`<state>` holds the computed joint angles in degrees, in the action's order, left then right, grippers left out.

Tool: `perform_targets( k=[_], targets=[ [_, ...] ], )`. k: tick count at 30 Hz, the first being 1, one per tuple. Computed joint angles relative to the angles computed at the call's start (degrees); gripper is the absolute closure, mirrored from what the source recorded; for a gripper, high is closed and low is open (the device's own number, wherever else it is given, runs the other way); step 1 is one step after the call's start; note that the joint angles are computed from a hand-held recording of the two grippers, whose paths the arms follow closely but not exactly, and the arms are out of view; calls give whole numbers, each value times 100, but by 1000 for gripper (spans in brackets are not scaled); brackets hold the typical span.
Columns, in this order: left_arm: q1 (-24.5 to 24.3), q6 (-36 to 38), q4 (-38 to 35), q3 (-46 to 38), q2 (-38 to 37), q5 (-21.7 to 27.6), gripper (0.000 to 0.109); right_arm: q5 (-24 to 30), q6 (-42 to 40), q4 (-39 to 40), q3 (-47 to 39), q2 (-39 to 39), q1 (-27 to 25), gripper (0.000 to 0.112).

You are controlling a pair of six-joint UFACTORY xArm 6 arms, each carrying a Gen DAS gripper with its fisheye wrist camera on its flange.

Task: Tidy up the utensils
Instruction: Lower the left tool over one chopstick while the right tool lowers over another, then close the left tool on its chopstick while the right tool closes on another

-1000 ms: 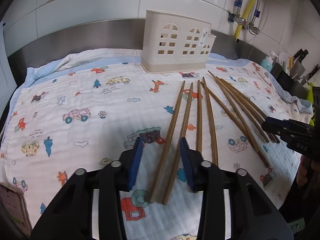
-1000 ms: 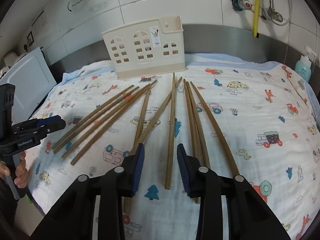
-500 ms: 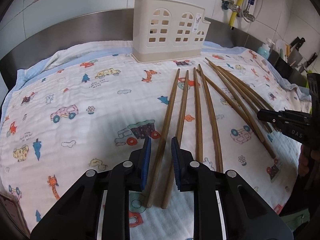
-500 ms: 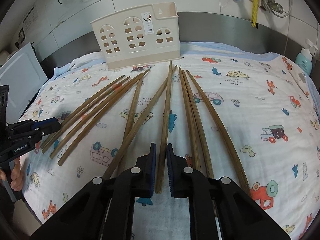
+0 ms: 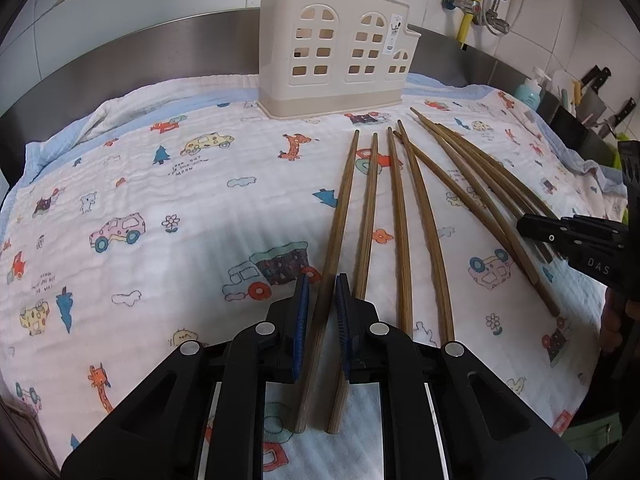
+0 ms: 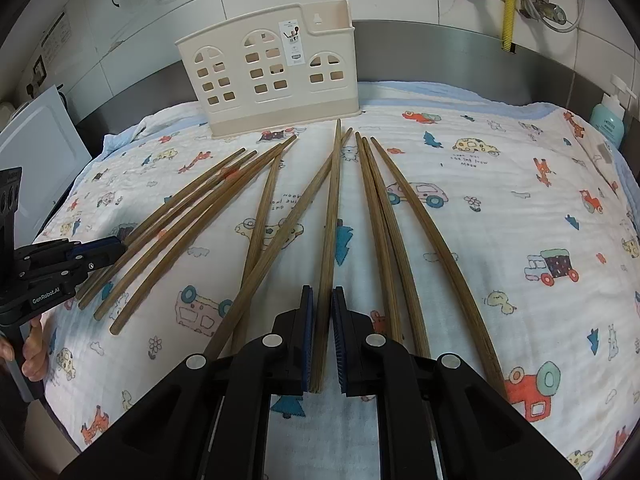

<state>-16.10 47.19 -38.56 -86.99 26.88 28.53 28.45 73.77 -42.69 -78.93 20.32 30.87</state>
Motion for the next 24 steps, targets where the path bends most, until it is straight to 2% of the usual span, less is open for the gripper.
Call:
perform_targets(
  k=[9,17,24],
  targets=[
    [-112,-444,445,81,-28,-279,101,280,101,-268,-149,90,78,106],
    [-173,-111,-82,219,-245,-407,103,374,596,-821,36,-239,174,106],
    [-179,370,-840,427,-601,-615,104,320,1080,-1516,213,-755,196,106]
  ],
)
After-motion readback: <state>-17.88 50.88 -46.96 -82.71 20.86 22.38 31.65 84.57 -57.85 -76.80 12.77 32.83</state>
